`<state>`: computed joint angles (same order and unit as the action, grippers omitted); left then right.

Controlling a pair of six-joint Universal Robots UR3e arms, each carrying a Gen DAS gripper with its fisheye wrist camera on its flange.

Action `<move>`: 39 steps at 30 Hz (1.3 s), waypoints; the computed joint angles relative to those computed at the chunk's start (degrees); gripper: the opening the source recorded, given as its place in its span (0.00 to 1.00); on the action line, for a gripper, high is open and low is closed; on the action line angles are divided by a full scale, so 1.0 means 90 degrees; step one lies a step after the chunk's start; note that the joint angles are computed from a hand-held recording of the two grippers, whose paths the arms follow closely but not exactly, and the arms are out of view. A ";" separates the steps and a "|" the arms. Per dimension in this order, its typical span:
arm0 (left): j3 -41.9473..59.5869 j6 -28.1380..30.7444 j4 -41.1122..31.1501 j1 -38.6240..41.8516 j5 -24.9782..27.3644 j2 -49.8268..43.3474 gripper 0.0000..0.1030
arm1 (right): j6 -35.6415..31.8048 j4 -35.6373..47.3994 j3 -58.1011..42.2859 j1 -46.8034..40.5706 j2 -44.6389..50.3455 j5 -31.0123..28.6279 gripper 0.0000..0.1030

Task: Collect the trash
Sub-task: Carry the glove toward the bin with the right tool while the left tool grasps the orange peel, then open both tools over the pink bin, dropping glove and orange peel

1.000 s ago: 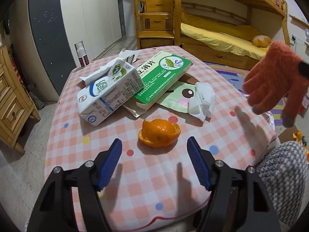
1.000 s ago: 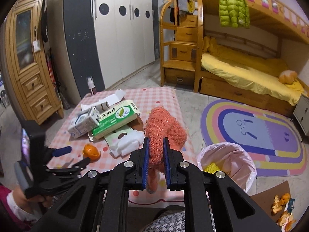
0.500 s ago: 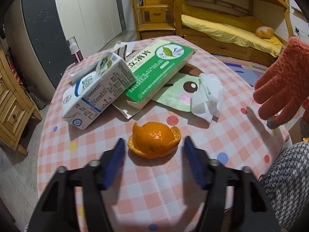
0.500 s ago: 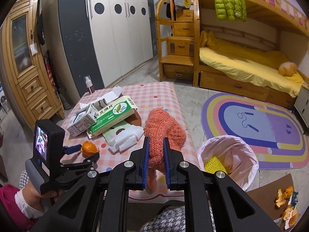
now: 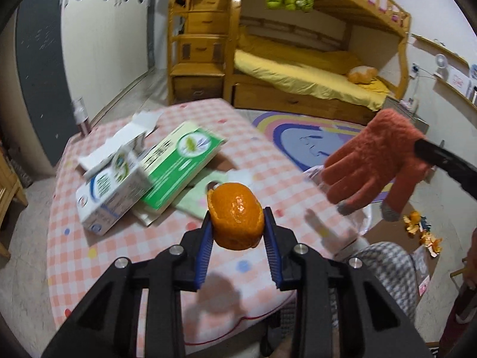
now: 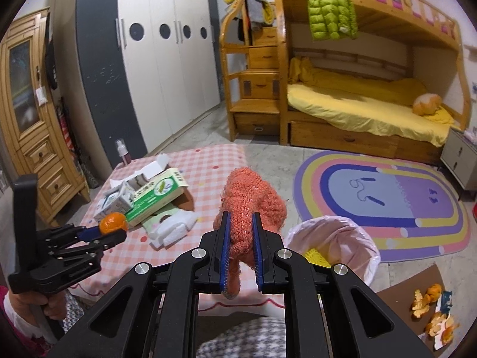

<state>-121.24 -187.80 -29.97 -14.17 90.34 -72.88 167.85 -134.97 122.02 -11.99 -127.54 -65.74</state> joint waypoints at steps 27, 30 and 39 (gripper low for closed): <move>0.8429 0.0225 -0.1529 -0.2001 -0.0438 -0.7183 0.34 | -0.1007 -0.0862 0.0740 -0.2877 0.1246 0.0318 0.15; 0.8605 0.0165 -0.1303 -0.1869 -0.0711 -0.7315 0.66 | -0.0910 -0.1383 0.0581 -0.2666 0.2031 0.0174 0.19; 0.6310 -0.0125 -0.0296 -0.1518 -0.0145 -0.5962 0.70 | -0.0651 -0.1486 0.0320 -0.2534 0.2427 0.0135 0.26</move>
